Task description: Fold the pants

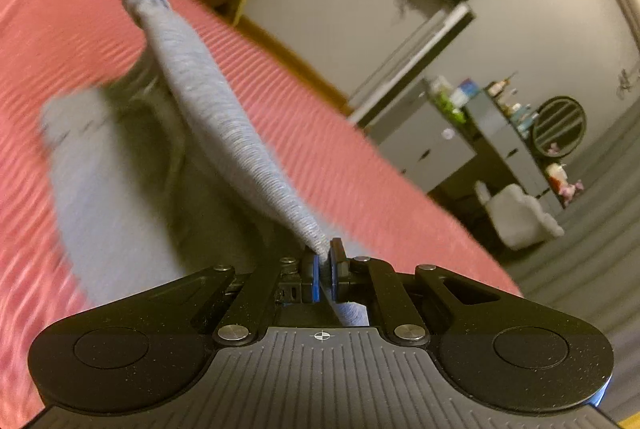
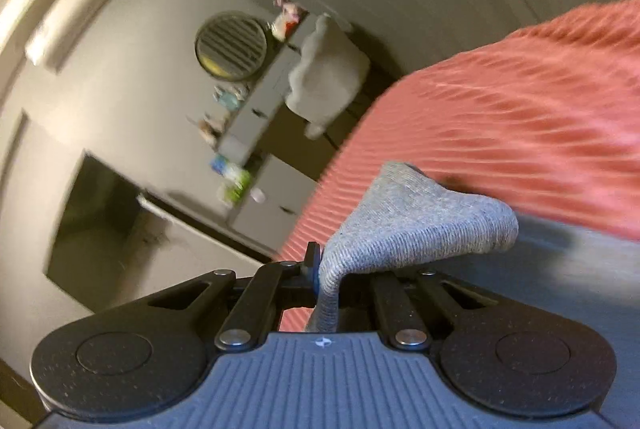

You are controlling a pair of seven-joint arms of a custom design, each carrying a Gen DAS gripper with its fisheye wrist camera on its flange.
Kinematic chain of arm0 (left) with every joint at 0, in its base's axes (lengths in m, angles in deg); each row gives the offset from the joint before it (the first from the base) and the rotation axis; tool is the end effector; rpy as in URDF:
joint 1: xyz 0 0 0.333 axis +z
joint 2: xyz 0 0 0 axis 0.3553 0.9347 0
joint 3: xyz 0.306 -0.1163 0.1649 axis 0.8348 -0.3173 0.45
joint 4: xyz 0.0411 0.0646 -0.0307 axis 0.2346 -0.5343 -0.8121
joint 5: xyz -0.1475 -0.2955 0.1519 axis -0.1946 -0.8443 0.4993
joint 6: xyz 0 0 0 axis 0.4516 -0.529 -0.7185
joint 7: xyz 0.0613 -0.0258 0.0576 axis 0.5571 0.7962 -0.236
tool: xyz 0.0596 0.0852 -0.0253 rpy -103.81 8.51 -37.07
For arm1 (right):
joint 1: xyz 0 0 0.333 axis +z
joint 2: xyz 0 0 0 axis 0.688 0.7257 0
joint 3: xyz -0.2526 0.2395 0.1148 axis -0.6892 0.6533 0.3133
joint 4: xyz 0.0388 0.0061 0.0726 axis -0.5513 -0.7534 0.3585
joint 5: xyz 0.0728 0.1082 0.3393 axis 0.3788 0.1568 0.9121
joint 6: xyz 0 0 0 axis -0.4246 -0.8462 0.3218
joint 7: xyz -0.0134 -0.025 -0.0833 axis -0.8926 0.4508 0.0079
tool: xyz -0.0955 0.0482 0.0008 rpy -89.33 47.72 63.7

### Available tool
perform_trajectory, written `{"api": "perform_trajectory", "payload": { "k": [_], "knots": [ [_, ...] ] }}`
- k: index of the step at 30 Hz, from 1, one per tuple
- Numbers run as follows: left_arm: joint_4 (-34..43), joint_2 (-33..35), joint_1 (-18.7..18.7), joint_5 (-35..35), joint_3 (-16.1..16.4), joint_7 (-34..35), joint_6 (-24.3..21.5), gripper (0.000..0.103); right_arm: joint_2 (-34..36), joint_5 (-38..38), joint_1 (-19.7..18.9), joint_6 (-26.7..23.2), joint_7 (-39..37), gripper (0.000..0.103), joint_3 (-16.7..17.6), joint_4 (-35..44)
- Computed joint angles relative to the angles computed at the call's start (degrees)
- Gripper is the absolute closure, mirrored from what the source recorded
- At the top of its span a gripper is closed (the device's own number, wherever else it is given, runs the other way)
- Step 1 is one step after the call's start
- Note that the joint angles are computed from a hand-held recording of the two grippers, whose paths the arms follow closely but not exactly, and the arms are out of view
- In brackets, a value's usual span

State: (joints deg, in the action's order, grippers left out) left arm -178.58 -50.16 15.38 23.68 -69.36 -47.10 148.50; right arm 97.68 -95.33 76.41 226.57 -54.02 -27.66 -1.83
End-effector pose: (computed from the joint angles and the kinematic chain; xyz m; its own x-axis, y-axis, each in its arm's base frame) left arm 0.6243 -0.1459 0.5547 0.3555 -0.7138 0.6034 -0.4624 -0.6954 -0.5501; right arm 0.6216 0.3703 0.5342 -0.2907 -0.5435 -0.7874 -0.1341 0.8380 -0.5289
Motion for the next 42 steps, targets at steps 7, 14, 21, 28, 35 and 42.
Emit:
{"api": "perform_trajectory", "payload": {
  "k": [7,14,21,28,35,42],
  "knots": [
    [-10.43,-0.89,5.13,-7.79,-4.05,-0.71,5.75,0.094,-5.33,14.42,-1.72,-2.95,-12.03,0.097,5.15,-11.68],
    [-8.4,-0.18,-0.04,-0.4,5.34,-12.22,0.31,0.051,-2.89,24.11,-1.83,0.69,-16.54,0.071,4.43,-10.69],
    [-7.2,2.41,10.2,-9.79,-2.09,-6.19,2.56,0.088,-1.3,27.12,-1.84,2.1,-17.29,0.088,3.57,-8.91],
    [-8.07,-2.04,2.37,2.48,8.44,-9.91,4.28,0.09,-3.88,24.12,2.5,-7.43,-21.74,0.099,2.32,-6.86],
    [-6.97,-1.07,9.0,-8.21,-1.97,9.87,-9.41,0.088,-2.29,34.93,0.24,-16.31,-35.55,0.098,7.42,-5.5],
    [-0.97,-3.93,-0.12,15.52,2.48,-8.91,-31.49,0.061,0.86,40.4,4.05,-36.89,-43.16,0.067,6.35,5.02]
  ]
}}
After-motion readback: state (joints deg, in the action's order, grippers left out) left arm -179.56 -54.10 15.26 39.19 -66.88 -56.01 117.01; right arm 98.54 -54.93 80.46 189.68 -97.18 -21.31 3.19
